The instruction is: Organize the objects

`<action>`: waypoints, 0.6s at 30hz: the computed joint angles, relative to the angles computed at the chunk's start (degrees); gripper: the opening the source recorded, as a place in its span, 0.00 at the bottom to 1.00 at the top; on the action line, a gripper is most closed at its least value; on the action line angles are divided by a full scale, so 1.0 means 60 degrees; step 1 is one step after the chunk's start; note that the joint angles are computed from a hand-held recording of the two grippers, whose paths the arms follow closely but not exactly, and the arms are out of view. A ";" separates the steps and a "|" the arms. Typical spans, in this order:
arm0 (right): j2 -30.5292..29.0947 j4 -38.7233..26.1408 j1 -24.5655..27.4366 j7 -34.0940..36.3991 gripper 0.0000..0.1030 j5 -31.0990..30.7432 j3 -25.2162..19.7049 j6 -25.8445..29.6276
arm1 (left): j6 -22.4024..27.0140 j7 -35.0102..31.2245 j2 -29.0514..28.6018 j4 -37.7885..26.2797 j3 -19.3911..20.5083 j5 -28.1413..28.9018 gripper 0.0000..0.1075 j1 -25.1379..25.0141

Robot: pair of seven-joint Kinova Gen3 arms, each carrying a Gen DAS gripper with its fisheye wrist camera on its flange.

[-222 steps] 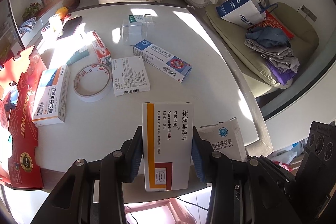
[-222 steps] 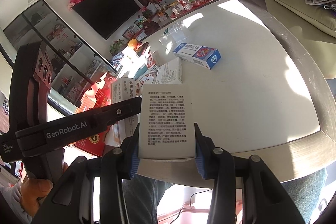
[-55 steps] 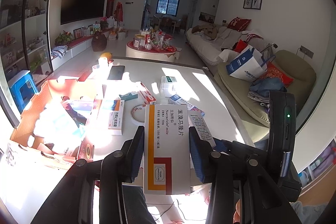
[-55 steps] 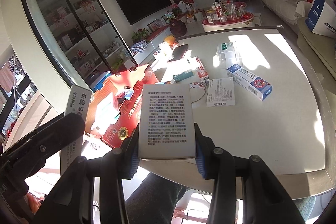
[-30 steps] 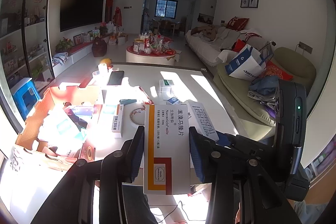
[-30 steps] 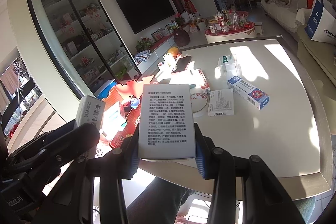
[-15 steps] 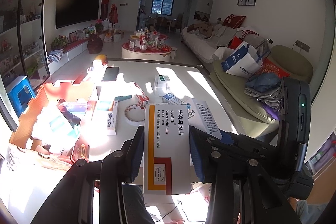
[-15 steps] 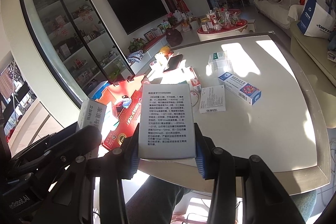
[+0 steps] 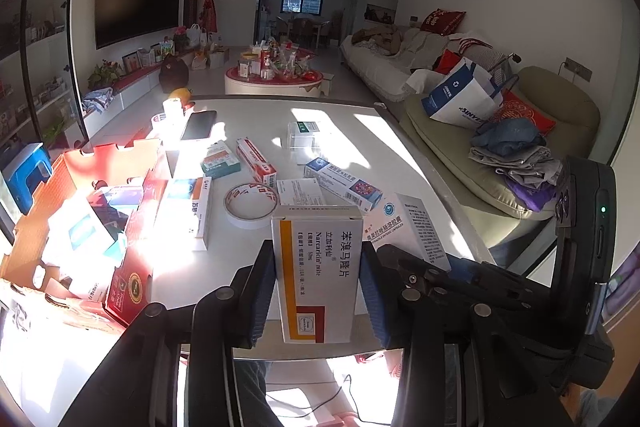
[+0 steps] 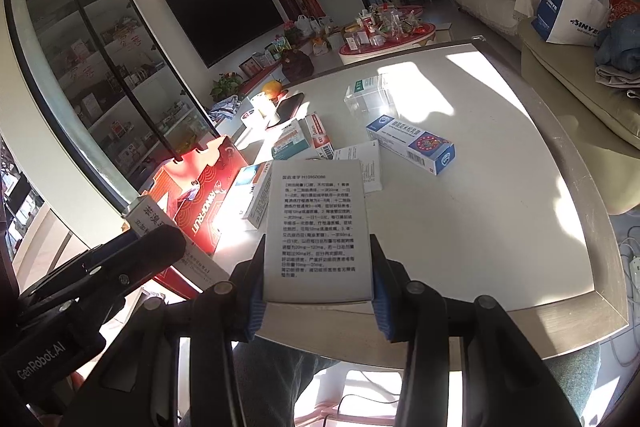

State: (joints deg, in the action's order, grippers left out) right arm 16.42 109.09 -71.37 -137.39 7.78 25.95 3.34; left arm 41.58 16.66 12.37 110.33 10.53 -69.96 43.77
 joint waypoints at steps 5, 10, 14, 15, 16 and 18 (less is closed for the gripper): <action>0.0375 -0.0145 0.0337 -0.0183 0.41 -0.0118 -0.0181 0.0200 | -0.0515 -0.0254 0.0378 -0.0077 -0.0225 0.0048 0.40 -0.0245; 0.0720 -0.0483 0.1170 -0.0372 0.41 0.0042 -0.0946 0.0590 | -0.1108 -0.0272 0.0698 -0.0111 -0.0609 -0.0121 0.41 -0.0254; 0.0912 -0.0647 0.1810 -0.0555 0.41 0.0201 -0.1552 0.0697 | -0.1324 -0.0323 0.0878 -0.0214 -0.0814 -0.0260 0.41 -0.0229; 0.0951 -0.0682 0.1997 -0.0566 0.41 0.0203 -0.1736 0.0715 | -0.1342 -0.0355 0.0919 -0.0244 -0.0851 -0.0245 0.41 -0.0215; 0.0985 -0.0715 0.2175 -0.0561 0.41 0.0206 -0.1911 0.0735 | -0.1399 -0.0349 0.0942 -0.0246 -0.0892 -0.0233 0.41 -0.0206; 0.1045 -0.0747 0.2372 -0.0579 0.41 0.0225 -0.2113 0.0745 | -0.1504 -0.0433 0.0998 -0.0258 -0.0951 -0.0152 0.41 -0.0217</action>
State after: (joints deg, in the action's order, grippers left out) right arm 22.69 104.61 -57.13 -140.86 9.13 13.27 7.81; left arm 32.56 14.06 18.36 108.79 4.83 -70.87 42.47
